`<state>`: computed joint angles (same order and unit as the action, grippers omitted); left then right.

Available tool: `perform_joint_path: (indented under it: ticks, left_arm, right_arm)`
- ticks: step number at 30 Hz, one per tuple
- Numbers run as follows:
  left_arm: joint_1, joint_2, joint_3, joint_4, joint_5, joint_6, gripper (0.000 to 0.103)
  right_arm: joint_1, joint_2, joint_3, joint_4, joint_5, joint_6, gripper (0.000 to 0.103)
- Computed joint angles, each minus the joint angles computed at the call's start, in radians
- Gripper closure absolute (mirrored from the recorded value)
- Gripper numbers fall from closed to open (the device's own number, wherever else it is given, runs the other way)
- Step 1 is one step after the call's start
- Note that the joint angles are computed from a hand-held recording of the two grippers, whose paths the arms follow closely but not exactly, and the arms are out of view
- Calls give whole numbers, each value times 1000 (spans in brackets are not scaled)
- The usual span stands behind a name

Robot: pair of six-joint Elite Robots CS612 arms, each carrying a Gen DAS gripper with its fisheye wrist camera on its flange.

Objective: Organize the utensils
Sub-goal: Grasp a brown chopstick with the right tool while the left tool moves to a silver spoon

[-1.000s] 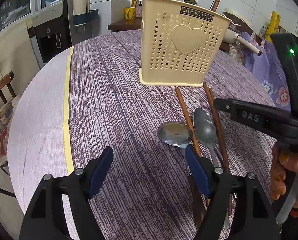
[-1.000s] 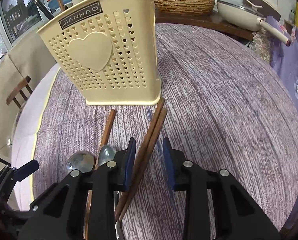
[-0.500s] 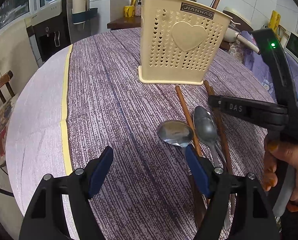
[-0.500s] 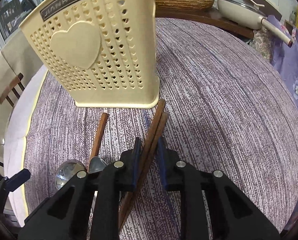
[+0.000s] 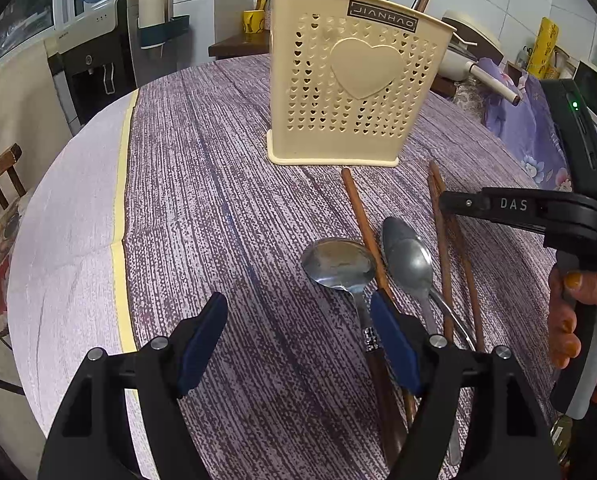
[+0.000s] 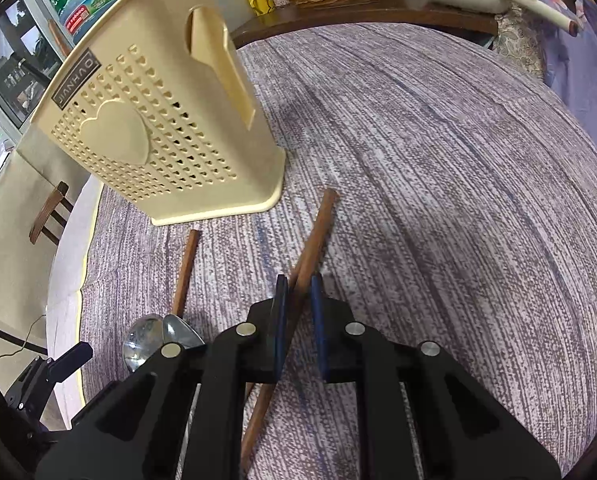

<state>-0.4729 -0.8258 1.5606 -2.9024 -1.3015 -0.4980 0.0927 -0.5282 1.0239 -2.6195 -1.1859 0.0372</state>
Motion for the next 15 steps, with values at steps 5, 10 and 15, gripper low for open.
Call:
perform_joint_path:
  ticks: [5, 10, 15]
  left_arm:
    - [-2, 0, -2, 4, 4, -3, 30]
    - [-3, -1, -1, 11, 14, -1, 30]
    - [-5, -2, -2, 21, 22, 2, 30]
  right_arm:
    - [-5, -5, 14, -10, -8, 22, 90]
    - [13, -1, -2, -8, -103, -2, 90]
    - [34, 5, -18, -14, -190, -15, 90]
